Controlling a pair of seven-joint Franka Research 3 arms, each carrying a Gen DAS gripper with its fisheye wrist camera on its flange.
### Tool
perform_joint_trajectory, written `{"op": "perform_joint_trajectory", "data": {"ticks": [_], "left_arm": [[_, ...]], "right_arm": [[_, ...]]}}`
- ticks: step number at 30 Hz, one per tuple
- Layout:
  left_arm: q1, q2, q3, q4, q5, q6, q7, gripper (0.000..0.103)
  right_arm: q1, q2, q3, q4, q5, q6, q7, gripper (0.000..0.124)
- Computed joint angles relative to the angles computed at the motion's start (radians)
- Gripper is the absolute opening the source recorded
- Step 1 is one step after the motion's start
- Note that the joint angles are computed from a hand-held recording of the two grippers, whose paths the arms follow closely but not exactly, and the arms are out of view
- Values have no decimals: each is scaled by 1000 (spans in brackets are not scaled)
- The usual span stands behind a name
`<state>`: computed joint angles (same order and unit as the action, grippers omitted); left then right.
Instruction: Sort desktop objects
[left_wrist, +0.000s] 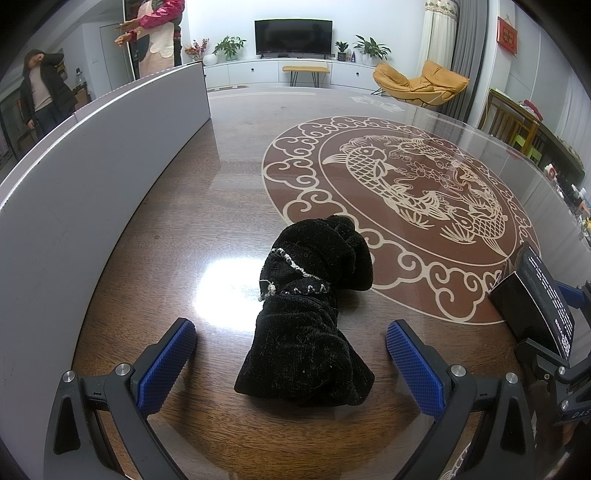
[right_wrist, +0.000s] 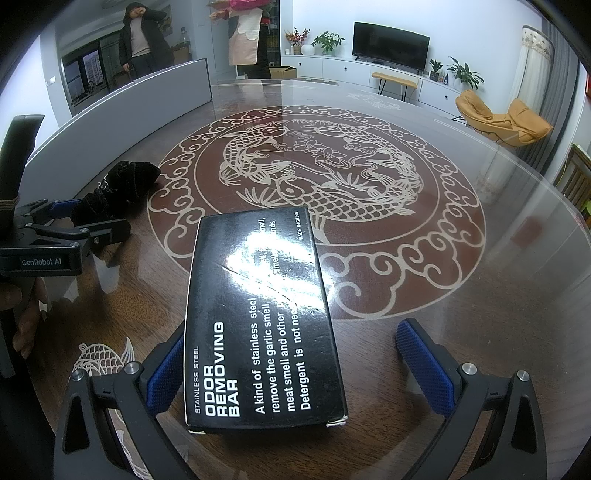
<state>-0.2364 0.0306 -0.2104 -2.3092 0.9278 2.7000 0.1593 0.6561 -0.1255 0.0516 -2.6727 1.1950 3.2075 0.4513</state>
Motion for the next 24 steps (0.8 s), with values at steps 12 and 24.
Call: {"op": "perform_joint_trajectory", "data": {"ticks": [12,24], "left_arm": [[-1,2,1,2,0,-1,2,103],[-2,2,1,2,1,-3,0,103]], "right_arm": [[-2,-2,0,-3,-11,-1,10,103],[2,-4,-4,-5,-18,-1,16,103]]}}
